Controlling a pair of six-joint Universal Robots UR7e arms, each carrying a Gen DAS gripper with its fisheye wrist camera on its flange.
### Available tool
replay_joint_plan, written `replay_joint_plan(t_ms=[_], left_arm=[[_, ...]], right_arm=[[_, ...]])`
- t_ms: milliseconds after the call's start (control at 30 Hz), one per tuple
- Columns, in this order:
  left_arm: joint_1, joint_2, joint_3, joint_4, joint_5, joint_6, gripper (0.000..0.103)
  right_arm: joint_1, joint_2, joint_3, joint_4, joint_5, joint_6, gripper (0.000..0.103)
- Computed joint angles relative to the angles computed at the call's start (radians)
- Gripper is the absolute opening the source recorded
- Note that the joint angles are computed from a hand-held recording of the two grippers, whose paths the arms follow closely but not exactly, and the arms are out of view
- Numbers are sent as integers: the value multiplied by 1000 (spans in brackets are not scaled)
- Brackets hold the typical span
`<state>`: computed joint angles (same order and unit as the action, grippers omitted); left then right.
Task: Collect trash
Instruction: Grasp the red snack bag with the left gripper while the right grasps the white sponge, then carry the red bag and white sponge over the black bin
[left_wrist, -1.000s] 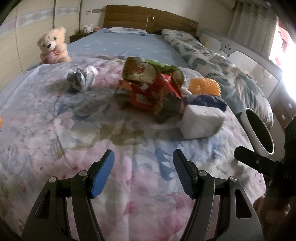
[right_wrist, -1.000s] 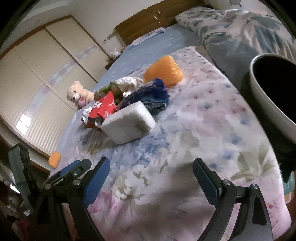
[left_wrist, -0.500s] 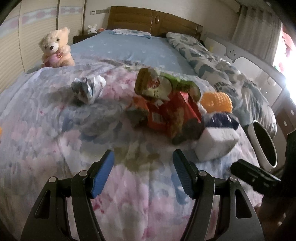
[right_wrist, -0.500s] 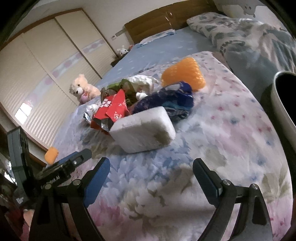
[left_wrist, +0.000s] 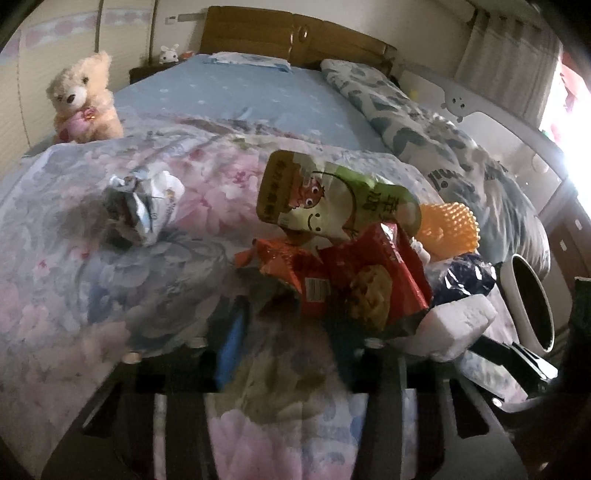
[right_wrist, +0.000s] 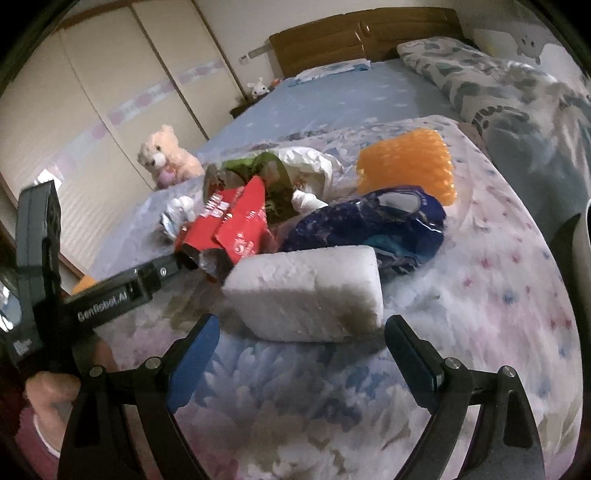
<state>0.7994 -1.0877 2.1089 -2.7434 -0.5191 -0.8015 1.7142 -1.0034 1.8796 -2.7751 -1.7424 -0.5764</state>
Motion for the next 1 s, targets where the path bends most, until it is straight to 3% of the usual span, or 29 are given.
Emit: replay_joint_plan(t_ms=[33,100,133,167,233,433,567,633,733,933,1000], left_arm=[[4,3,-2,-9,-12,16,12],[5,6,2,-31,-24,36,4],[-1,8,7,-41,-18,41,3],[-6,10,10,-46,-13,43,3],[-18,10,21,-60,-7,45,2],[-62,-13,66,-39,8,-22,1],[-91,-43,104,9,15,-102,1],[-108,-59,124,40,16,-144,1],[-128,-77,142,78,11,-187,1],[-161,-91,161,114,1,-227,1],[-171,-90,163,115,-1,-232,1]], right_arm=[[2,8,-2,-11,-14,0,91],[6,19,0,-40,-34,-6,84],[10,22,2,-56,-47,-10,74],[11,22,2,-56,-50,-12,70],[9,19,3,-60,-56,-9,48],[-15,-20,12,-19,-18,26,28],[-28,-45,17,35,32,39,33],[-35,-46,11,72,46,55,60],[-28,-39,26,11,32,29,72],[-17,-7,-4,3,20,14,74],[-19,-4,-6,-3,28,16,69]])
